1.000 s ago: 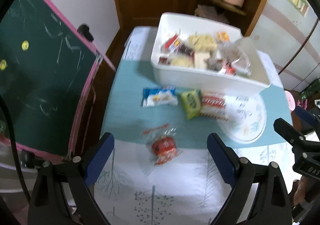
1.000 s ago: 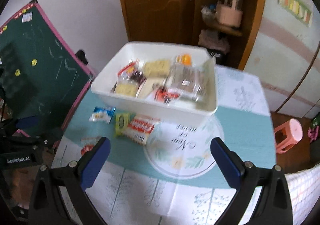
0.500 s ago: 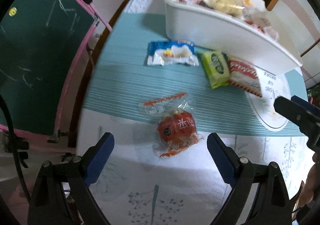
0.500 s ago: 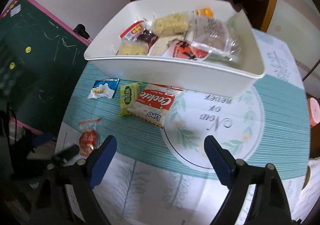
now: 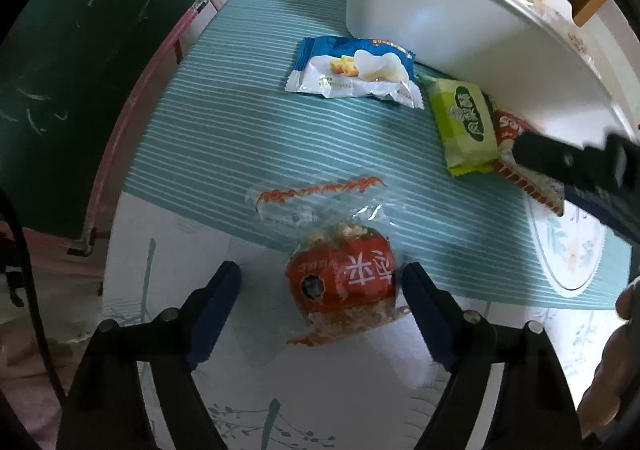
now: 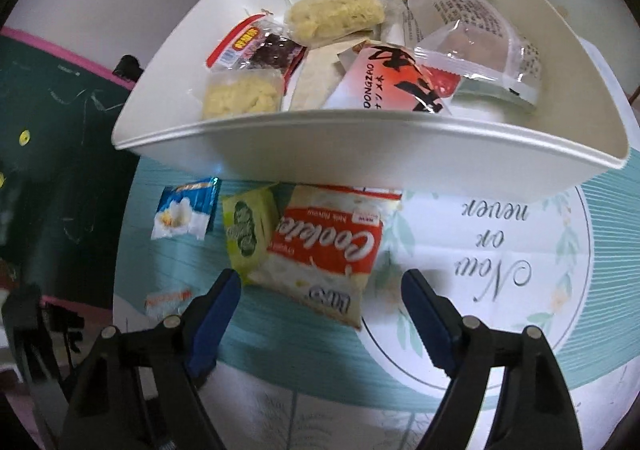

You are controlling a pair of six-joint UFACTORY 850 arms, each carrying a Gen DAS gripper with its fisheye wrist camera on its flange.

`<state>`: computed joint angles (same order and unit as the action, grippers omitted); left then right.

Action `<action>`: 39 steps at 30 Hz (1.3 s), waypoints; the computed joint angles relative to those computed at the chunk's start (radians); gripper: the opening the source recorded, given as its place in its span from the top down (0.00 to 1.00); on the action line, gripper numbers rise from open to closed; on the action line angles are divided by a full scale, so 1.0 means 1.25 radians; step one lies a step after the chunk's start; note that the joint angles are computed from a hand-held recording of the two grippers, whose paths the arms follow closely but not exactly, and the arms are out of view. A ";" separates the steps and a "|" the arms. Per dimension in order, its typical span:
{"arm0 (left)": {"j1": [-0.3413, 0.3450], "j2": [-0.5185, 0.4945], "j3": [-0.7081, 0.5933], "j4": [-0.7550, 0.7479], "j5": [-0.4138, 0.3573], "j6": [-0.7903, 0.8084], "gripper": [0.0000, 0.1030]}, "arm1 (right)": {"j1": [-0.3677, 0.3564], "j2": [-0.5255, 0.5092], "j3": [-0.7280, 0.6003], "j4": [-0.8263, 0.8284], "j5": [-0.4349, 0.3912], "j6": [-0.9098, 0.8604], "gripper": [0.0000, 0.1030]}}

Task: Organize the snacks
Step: 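Grasp the red round wrapped snack with the left tool while the right tool grasps the red-and-white Cookies bag, then lift both snacks toward the white tray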

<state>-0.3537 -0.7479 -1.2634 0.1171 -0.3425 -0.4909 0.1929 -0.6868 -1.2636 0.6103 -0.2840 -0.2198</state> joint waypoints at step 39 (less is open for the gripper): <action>-0.086 0.205 0.098 0.241 0.034 -0.159 0.51 | 0.004 0.265 0.273 0.063 0.146 -0.152 0.55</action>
